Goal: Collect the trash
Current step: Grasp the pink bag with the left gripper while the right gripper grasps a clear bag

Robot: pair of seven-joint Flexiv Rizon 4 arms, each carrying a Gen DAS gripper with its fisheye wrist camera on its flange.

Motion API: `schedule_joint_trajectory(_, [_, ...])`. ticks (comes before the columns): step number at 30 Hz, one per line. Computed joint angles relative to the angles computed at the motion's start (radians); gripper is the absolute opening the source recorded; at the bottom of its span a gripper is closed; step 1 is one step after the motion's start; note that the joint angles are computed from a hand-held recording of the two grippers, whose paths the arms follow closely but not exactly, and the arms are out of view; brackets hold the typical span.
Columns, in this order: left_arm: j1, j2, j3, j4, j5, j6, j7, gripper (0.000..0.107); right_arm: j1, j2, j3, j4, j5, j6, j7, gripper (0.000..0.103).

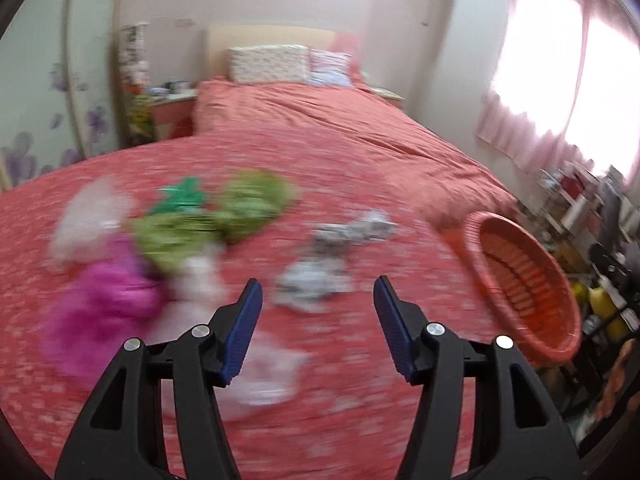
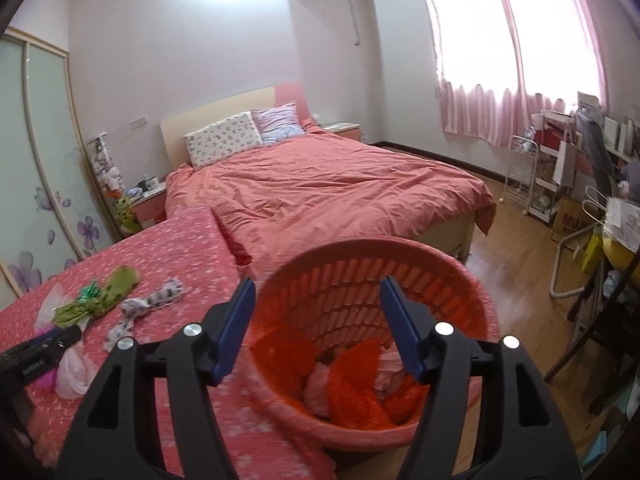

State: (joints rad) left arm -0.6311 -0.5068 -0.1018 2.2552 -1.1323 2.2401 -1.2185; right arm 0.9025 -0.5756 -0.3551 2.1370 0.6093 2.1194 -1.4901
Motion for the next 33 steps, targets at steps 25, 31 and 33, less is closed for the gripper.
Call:
schedule_joint_trajectory(25, [0.223, 0.031, 0.115, 0.182, 0.435, -0.083, -0.358, 0.037, 0.281, -0.029, -0.150, -0.002, -0.134, -0.117, 0.127, 0.064])
schedule_joint_trajectory(31, [0.178, 0.071, 0.144, 0.251, 0.405, -0.022, -0.365, 0.025, 0.323, -0.037, -0.149, -0.026, -0.183, -0.133, 0.147, 0.064])
schedule_joint_trajectory(33, [0.194, 0.091, 0.136, 0.287, 0.416, 0.000, -0.391, 0.025, 0.323, -0.041, -0.137, -0.040, -0.205, -0.140, 0.154, 0.064])
